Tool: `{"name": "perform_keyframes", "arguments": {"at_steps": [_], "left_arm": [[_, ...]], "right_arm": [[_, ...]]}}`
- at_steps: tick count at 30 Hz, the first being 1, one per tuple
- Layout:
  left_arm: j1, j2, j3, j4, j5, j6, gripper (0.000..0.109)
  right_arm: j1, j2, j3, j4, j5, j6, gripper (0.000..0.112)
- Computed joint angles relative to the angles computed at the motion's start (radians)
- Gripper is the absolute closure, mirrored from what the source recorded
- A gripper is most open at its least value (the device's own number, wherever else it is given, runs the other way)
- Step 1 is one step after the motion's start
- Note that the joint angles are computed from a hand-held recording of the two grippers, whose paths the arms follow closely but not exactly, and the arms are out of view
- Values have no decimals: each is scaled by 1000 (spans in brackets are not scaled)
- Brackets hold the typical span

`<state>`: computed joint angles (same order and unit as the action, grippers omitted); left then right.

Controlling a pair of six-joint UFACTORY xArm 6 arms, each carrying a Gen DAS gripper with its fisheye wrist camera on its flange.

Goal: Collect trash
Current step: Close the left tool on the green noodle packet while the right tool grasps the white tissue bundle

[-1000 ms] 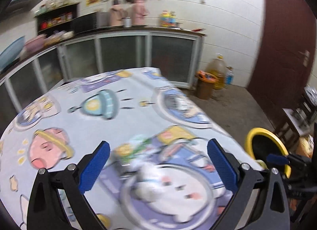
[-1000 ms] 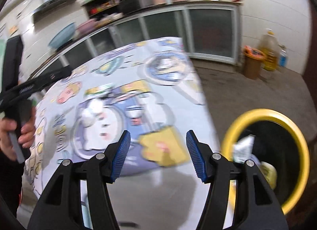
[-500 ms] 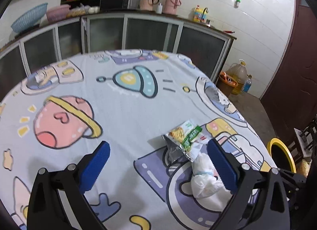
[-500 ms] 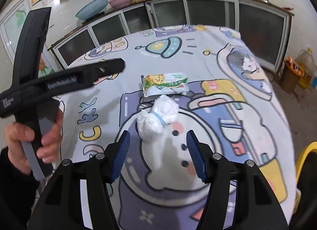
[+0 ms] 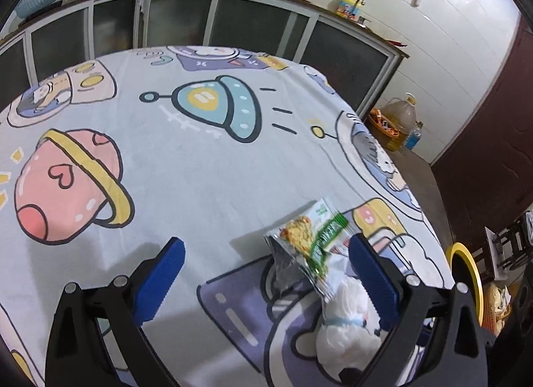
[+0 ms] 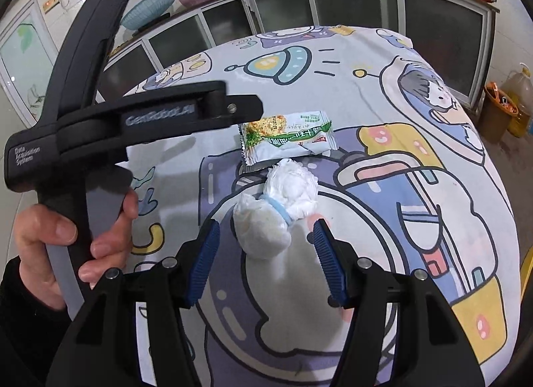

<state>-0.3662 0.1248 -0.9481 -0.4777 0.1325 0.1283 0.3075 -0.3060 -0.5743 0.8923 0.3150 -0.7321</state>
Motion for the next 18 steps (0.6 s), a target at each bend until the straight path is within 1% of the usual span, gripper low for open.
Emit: {"name": "perform_keyframes", "arguments": {"at_steps": [2,4,5,6,8,11,13,15,16,18], "left_arm": [[7,23,-23,5,19,-26,14],[6,46,-48,-42,36,-4,14],[6,57,-57,-31,39,-15,14],[8,70,-66,23,39,-64,14],[9,88,-82,50,48,-90,14],[11,106,-97,27,54,-85,14],[14,110,-100,44,50,-108,19],[21,111,-99,123,46,-179,35],[26,112,-99,170,45,-224,40],[29,112,-100,156,47,-216,61]], "right_arm": [[-2,16,-8,4,-4,6,56],[-2,33,-18,17,-3,3,56],[0,38,-20,17,-6,4,56],[2,47,-24,14,-11,6,57],[3,64,-35,12,-11,7,60],[3,82,-51,11,4,-3,65],[4,88,-54,8,5,-4,70],[4,88,-54,16,7,-13,72],[0,87,-56,25,17,-18,74],[-6,84,-58,33,35,-24,78]]}}
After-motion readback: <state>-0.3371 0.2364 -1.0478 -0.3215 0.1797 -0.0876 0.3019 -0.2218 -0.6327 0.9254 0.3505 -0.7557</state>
